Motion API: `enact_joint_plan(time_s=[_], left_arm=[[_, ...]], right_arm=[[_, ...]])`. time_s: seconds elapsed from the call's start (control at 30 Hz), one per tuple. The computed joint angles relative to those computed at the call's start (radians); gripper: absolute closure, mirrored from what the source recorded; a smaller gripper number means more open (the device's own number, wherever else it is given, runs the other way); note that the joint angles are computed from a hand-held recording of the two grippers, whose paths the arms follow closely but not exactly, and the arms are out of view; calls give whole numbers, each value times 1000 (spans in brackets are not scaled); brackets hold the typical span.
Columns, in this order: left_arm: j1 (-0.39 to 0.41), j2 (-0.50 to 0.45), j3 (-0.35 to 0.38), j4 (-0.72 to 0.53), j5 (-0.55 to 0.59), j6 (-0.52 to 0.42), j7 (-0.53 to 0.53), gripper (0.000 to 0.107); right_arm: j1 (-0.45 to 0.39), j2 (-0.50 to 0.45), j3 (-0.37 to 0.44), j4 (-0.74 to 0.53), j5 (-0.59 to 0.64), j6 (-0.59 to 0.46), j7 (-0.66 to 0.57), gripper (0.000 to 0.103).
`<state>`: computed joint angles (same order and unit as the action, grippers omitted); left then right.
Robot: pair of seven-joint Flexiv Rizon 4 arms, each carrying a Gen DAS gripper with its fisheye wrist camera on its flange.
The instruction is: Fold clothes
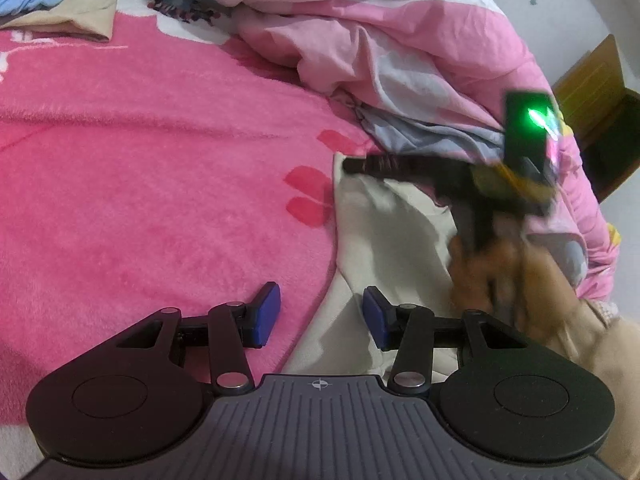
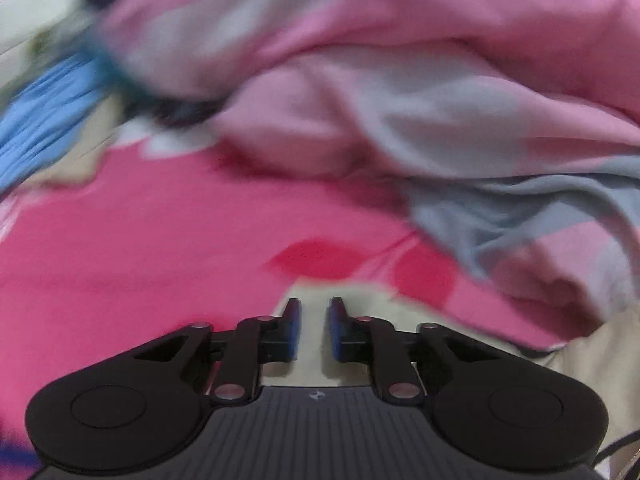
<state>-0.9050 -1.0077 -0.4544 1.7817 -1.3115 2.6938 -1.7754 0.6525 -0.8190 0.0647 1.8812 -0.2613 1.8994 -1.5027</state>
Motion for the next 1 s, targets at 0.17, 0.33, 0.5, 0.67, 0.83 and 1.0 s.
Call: enact_joint_plan(time_s=[0.17,0.33,0.5,0.67,0.83,1.0], left_arm=[[6,7,8,27,32,-10,-35,61],[6,15,19,44,49,-21,-57,61],[3,17,25,45,51,-24,-74,61],[-5,9,26,26,33,-14,-58,60],[-10,-3,5,-27,-31,0,42,60],[-8,-22,-23,-84,-79,26,130,57]], right_arm=[[49,17,-54,-1,143,70,95,91],[-122,183,46,285,150,268,106,88],[-258,248,66,589,152,454,30,82],[-503,116,34,679,59,689,170,97],[-566,159,49,663,146,688,188,91],[-555,168,17,636,39,670,164,90]])
